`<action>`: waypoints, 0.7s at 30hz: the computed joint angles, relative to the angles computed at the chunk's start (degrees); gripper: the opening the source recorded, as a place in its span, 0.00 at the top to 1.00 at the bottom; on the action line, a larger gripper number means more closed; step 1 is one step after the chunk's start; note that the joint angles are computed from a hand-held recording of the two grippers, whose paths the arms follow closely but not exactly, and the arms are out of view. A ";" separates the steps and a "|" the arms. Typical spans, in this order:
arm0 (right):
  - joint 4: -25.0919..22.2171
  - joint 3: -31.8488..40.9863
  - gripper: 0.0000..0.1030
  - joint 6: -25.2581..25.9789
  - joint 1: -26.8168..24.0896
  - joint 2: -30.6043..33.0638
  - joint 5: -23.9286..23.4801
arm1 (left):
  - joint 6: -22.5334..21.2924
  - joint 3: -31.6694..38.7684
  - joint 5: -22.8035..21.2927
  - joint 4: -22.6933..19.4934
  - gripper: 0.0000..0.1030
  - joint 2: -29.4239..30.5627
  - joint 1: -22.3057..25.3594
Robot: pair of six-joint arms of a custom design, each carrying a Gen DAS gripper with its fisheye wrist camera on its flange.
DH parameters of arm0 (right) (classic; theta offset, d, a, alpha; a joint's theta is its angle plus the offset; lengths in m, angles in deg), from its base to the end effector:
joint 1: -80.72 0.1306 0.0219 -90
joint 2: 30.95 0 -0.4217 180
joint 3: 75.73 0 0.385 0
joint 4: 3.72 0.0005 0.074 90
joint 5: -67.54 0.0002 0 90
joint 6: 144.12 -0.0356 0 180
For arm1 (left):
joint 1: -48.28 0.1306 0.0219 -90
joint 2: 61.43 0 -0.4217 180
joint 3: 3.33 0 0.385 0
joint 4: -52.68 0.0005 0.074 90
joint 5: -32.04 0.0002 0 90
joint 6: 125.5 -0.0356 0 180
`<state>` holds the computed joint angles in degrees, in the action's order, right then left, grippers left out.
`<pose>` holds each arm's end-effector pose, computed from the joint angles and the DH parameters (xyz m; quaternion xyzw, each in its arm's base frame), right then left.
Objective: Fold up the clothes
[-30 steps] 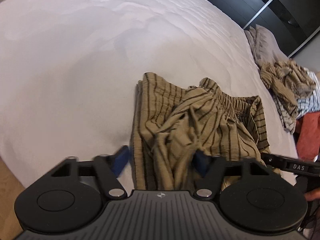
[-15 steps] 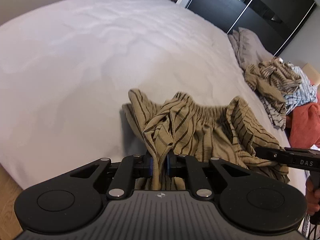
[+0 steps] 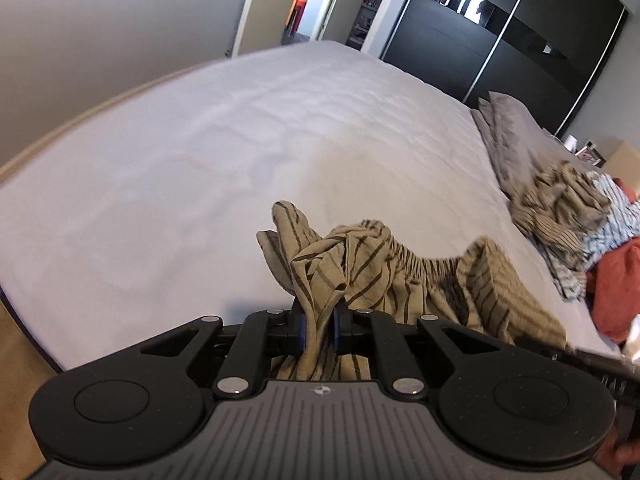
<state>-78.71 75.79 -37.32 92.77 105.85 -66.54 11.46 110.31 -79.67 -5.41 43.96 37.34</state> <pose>0.7293 0.1805 0.4305 -0.3164 0.8437 0.3525 0.2526 0.5755 -0.0983 0.5105 -0.3467 0.8572 -0.0084 0.3807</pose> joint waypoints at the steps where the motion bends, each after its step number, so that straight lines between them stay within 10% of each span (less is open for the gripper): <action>1: 2.84 -3.01 0.85 -2.22 0.71 -1.46 0.25 | -1.13 0.76 0.08 -0.84 0.91 0.10 0.96; 11: 21.49 -18.43 0.85 -19.89 6.89 -7.07 3.21 | -7.23 -0.11 1.18 -0.67 0.91 0.39 8.55; 21: 25.83 -21.53 0.85 -15.90 9.66 -5.29 10.69 | -9.77 -6.32 4.39 3.55 0.91 2.78 11.11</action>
<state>-52.88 54.27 -53.22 102.43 100.57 -55.86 1.69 103.98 -75.27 -1.86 46.74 48.46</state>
